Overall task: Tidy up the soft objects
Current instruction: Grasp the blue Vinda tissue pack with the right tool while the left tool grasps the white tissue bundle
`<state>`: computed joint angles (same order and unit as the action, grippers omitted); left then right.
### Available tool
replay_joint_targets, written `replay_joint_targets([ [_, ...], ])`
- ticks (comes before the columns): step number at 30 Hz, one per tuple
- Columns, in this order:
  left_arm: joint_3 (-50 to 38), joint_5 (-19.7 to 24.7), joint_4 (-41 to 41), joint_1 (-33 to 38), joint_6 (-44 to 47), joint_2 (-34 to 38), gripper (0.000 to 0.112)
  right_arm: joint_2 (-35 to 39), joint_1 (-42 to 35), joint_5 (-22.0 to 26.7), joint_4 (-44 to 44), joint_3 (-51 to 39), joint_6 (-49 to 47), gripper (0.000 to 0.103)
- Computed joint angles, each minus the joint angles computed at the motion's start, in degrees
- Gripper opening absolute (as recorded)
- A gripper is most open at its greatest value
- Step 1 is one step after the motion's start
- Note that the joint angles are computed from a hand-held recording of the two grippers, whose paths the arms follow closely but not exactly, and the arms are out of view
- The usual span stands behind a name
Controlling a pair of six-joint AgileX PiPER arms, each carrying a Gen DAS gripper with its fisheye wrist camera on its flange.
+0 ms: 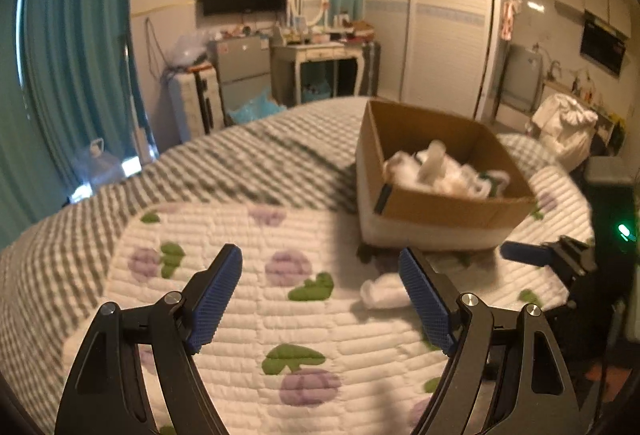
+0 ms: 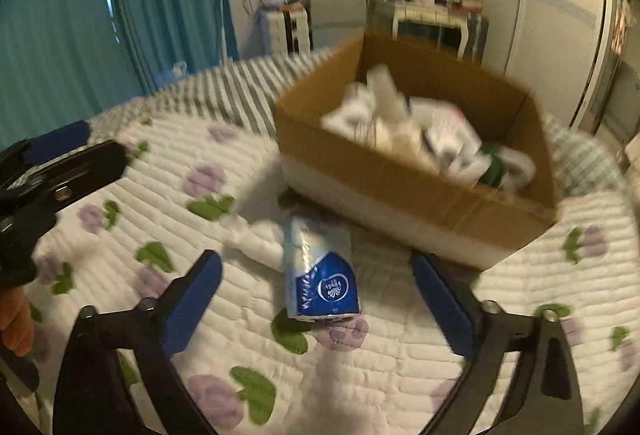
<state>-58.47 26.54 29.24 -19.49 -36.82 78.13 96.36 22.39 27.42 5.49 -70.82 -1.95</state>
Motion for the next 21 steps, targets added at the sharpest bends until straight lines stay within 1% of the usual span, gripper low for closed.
replay_joint_targets([
  [1, 0.55, -0.55, 0.30, 0.45, -0.16, 0.66, 0.082, 2.26, -0.52, 0.02, 1.18, -0.94, -0.87, 0.090],
  [3, 0.88, -1.36, -1.38, 1.75, 1.78, 2.39, 0.082, 6.37, -0.64, -0.10, -1.45, -2.96, 1.40, 0.082],
  [4, 1.34, -1.88, -1.82, 2.30, 2.18, 2.74, 0.082, 8.69, -1.11, 0.34, -1.01, -4.31, 0.98, 0.074],
  [6, 1.88, -2.52, -2.49, 2.83, 2.58, 2.97, 0.082, 10.91, -2.45, 1.09, 4.16, -5.69, -2.85, 0.068],
  [7, 2.04, -2.60, -2.54, 2.83, 2.36, 2.91, 0.082, 11.86, -3.32, 1.77, 7.27, -6.25, -4.89, 0.058],
  [8, 2.44, -2.75, -1.85, 2.60, 1.36, 2.73, 0.082, 12.50, -4.24, 2.89, 11.22, -6.66, -7.86, 0.052],
  [9, 2.98, -2.85, -0.72, 2.16, -0.17, 2.27, 0.082, 12.40, -4.72, 3.35, 13.38, -6.40, -9.41, 0.052],
  [11, 3.95, -2.79, 2.17, 0.94, -3.93, 1.53, 0.082, 10.31, -5.02, 2.30, 15.29, -3.96, -11.78, 0.051],
  [12, 4.11, -2.64, 2.17, 0.47, -4.44, 1.27, 0.082, 8.99, -5.31, 1.80, 16.54, -2.48, -13.14, 0.051],
  [14, 3.91, -2.23, -0.52, -0.32, -3.04, 1.06, 0.082, 5.91, -6.25, 0.77, 17.98, 0.64, -14.83, 0.050],
  [16, 2.67, 0.96, 2.88, -2.78, -7.81, 1.82, 0.082, 2.94, -6.89, 0.14, 15.13, 2.73, -12.56, 0.050],
  [17, 1.95, 2.15, 3.10, -3.81, -8.64, 2.41, 0.082, 1.62, -7.52, -0.21, 13.43, 3.74, -11.38, 0.050],
  [19, 0.02, 3.57, -0.06, -4.82, -5.67, 4.13, 0.082, -0.08, -8.86, -0.70, 11.60, 5.03, -10.15, 0.050],
  [21, -2.08, 5.35, 0.23, -6.58, -6.01, 6.67, 0.082, -0.80, -9.70, -0.86, 9.71, 5.32, -8.37, 0.050],
])
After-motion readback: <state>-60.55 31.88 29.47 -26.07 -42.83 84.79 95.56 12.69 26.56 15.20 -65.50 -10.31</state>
